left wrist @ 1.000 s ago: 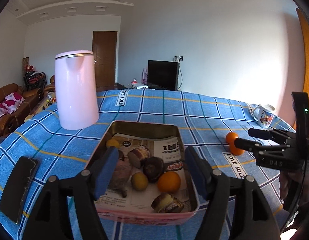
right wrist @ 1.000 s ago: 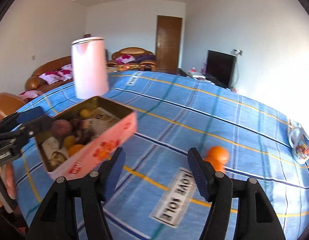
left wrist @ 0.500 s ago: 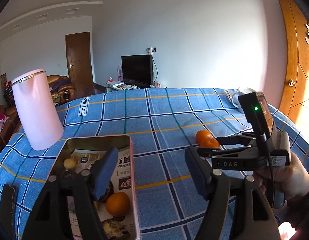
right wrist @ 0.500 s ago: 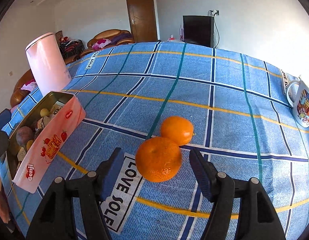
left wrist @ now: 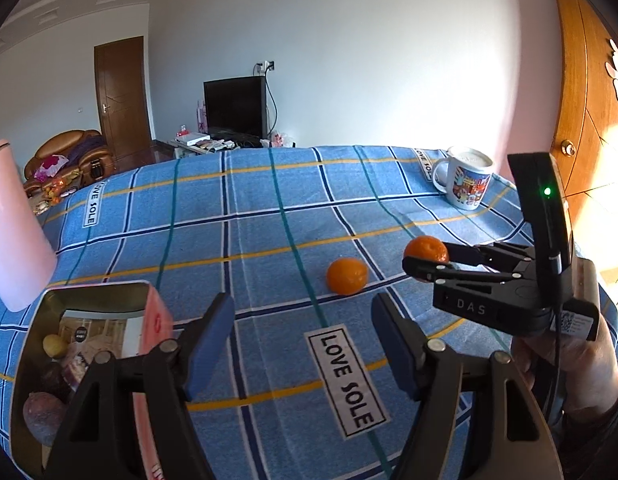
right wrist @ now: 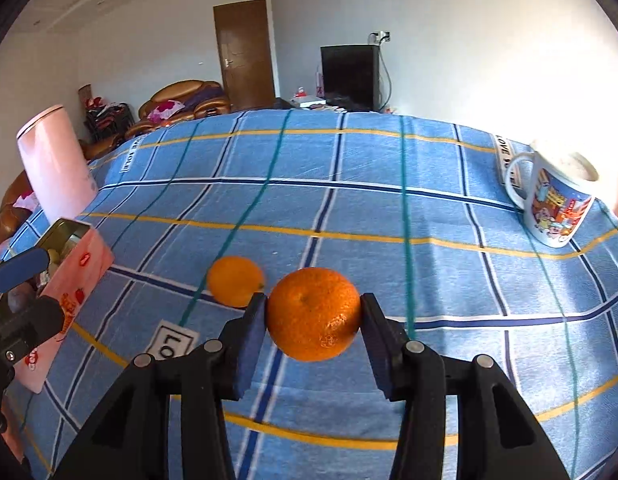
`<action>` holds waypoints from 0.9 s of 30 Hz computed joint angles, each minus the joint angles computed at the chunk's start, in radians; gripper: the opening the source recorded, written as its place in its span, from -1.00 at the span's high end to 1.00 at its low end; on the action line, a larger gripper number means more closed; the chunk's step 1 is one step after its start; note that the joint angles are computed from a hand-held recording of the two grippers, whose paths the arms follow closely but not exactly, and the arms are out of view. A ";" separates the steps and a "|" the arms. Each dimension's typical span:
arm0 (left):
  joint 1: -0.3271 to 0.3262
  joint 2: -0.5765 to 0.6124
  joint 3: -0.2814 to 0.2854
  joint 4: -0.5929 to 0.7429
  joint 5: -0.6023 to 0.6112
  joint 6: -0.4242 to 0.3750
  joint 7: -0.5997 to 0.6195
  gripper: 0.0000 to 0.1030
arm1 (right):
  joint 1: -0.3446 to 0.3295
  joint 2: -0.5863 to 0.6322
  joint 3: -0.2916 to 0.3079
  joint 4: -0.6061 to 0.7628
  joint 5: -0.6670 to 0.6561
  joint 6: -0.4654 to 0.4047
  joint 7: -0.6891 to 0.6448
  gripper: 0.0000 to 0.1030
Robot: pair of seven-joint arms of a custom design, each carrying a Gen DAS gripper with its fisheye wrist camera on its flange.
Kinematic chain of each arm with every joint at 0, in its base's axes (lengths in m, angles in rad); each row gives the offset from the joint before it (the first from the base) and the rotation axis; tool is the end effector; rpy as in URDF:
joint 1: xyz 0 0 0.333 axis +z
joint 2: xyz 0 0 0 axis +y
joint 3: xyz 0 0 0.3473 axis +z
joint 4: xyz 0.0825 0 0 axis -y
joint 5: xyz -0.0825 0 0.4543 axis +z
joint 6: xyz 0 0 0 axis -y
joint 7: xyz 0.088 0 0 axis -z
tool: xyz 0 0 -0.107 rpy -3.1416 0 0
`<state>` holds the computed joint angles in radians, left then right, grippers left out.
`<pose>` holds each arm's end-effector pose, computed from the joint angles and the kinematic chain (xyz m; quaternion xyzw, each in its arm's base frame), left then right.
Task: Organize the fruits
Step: 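Grasp an orange on the tablecloth with the right tool, then grasp the last orange with the left tool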
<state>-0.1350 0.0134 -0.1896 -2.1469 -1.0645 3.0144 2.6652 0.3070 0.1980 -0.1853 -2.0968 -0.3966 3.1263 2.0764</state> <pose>0.6158 -0.1389 0.4597 -0.4901 0.7489 -0.3859 0.2237 0.6681 0.1205 0.4071 -0.6556 0.6364 -0.2666 0.3066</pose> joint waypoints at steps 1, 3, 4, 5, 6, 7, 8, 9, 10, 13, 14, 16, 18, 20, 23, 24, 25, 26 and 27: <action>-0.004 0.013 -0.003 0.008 0.027 -0.002 -0.027 -0.42 | 0.012 0.002 -0.024 0.002 -0.012 0.000 0.023 0.06; -0.008 0.045 -0.011 0.027 0.097 -0.005 -0.093 -0.42 | -0.017 0.003 -0.011 -0.003 0.014 0.010 0.017 0.06; -0.008 0.059 -0.014 0.037 0.142 -0.011 -0.140 -0.42 | -0.030 0.003 -0.004 -0.006 0.029 0.013 0.009 0.06; -0.006 0.075 -0.020 0.049 0.173 -0.013 -0.173 -0.42 | -0.047 0.003 0.010 -0.009 0.048 0.018 -0.005 0.06; -0.004 0.090 -0.027 0.061 0.206 -0.013 -0.203 -0.42 | -0.085 0.003 0.047 -0.011 0.087 0.021 -0.037 0.06; -0.001 0.105 -0.036 0.074 0.235 -0.012 -0.226 -0.42 | -0.127 0.002 0.092 -0.014 0.138 0.029 -0.081 0.06; 0.000 0.121 -0.040 0.084 0.277 -0.007 -0.262 -0.42 | -0.139 0.003 0.103 -0.016 0.160 0.037 -0.098 0.06; -0.003 0.135 -0.037 0.093 0.327 -0.007 -0.307 -0.42 | -0.135 0.004 0.098 -0.017 0.176 0.043 -0.108 0.06; -0.004 0.148 -0.035 0.103 0.372 -0.012 -0.349 -0.42 | -0.152 0.004 0.117 -0.018 0.204 0.048 -0.131 0.06; 0.005 0.179 -0.041 0.128 0.463 -0.030 -0.419 -0.42 | -0.251 0.002 0.230 -0.030 0.308 0.077 -0.222 0.06; 0.006 0.188 -0.040 0.134 0.498 -0.035 -0.445 -0.42 | -0.291 0.002 0.275 -0.033 0.337 0.085 -0.252 0.06; 0.023 0.211 -0.051 0.165 0.534 -0.072 -0.480 -0.42 | -0.330 0.002 0.321 -0.036 0.376 0.092 -0.293 0.06; 0.044 0.227 -0.076 0.183 0.551 -0.066 -0.485 -0.42 | -0.357 0.001 0.354 -0.040 0.407 0.101 -0.330 0.06; 0.046 0.246 -0.077 0.205 0.600 -0.080 -0.522 -0.42 | -0.310 -0.002 0.310 -0.043 0.418 0.110 -0.341 0.06; 0.048 0.277 -0.065 0.249 0.659 -0.149 -0.609 -0.38 | -0.307 -0.002 0.311 -0.044 0.436 0.112 -0.364 0.06; 0.050 0.286 -0.064 0.263 0.675 -0.171 -0.630 -0.35 | -0.297 -0.002 0.302 -0.043 0.440 0.109 -0.367 0.06; 0.051 0.293 -0.063 0.272 0.688 -0.190 -0.648 -0.33 | -0.313 -0.001 0.319 -0.042 0.448 0.107 -0.377 0.06; 0.057 0.297 -0.066 0.278 0.695 -0.203 -0.655 -0.27 | -0.318 -0.001 0.326 -0.041 0.455 0.105 -0.386 0.06; 0.065 0.298 -0.076 0.277 0.690 -0.204 -0.648 -0.25 | -0.310 -0.001 0.318 -0.040 0.459 0.102 -0.389 0.06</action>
<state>-0.0695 0.3112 -0.2660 -1.8697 -0.3744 2.8102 2.0169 -0.0030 0.1974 0.1329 -2.1368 0.0627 3.2286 1.6875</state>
